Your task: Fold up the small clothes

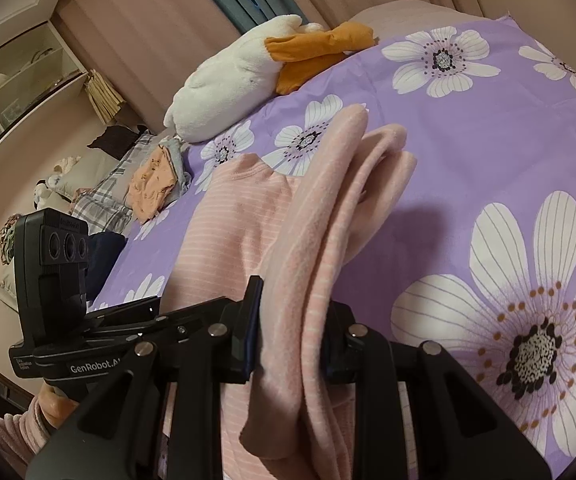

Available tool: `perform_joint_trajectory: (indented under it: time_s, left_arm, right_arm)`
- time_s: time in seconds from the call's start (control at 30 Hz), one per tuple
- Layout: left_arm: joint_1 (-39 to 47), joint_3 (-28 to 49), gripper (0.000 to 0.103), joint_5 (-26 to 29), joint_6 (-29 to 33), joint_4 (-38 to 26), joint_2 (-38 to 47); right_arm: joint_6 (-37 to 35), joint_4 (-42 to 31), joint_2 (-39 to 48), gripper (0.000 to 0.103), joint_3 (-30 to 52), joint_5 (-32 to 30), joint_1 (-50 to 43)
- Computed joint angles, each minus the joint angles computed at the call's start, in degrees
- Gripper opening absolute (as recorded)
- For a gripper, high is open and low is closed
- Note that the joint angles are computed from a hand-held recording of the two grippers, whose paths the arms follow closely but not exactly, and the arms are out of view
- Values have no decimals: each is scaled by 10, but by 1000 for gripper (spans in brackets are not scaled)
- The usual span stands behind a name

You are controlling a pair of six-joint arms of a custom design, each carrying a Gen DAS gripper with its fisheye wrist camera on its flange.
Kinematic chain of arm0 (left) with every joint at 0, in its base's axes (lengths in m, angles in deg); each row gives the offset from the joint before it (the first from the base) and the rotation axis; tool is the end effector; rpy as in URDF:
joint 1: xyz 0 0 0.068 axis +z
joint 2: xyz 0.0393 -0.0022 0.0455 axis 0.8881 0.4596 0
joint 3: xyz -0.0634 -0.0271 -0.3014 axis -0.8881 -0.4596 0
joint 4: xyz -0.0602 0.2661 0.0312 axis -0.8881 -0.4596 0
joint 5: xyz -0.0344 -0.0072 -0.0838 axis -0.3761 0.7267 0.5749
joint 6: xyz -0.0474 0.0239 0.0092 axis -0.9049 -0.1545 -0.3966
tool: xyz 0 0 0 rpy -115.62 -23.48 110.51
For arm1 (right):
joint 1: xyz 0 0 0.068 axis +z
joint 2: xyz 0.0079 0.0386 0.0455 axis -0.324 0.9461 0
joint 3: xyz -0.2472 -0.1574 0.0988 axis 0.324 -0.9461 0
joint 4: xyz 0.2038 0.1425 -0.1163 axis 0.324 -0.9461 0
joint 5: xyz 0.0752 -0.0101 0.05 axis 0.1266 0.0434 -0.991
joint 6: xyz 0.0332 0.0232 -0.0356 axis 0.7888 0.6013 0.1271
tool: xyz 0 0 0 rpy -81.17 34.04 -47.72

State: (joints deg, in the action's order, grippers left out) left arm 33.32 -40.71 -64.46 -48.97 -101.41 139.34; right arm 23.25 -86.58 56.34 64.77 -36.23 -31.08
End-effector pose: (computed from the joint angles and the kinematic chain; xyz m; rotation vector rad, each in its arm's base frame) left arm 0.1465 -0.0797 0.2345 -0.1693 2.4268 -0.4607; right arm 0.2304 -0.0200 0.2362 -0.5626 2.2626 0.9718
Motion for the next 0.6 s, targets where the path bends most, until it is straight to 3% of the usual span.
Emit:
perform_joint_trajectory:
  time_s: [0.6]
  left_arm:
    - [-61,4,48,-64,-53,-94,-83]
  right_arm:
    - [-50,-68,-44,25,-7,-15,0]
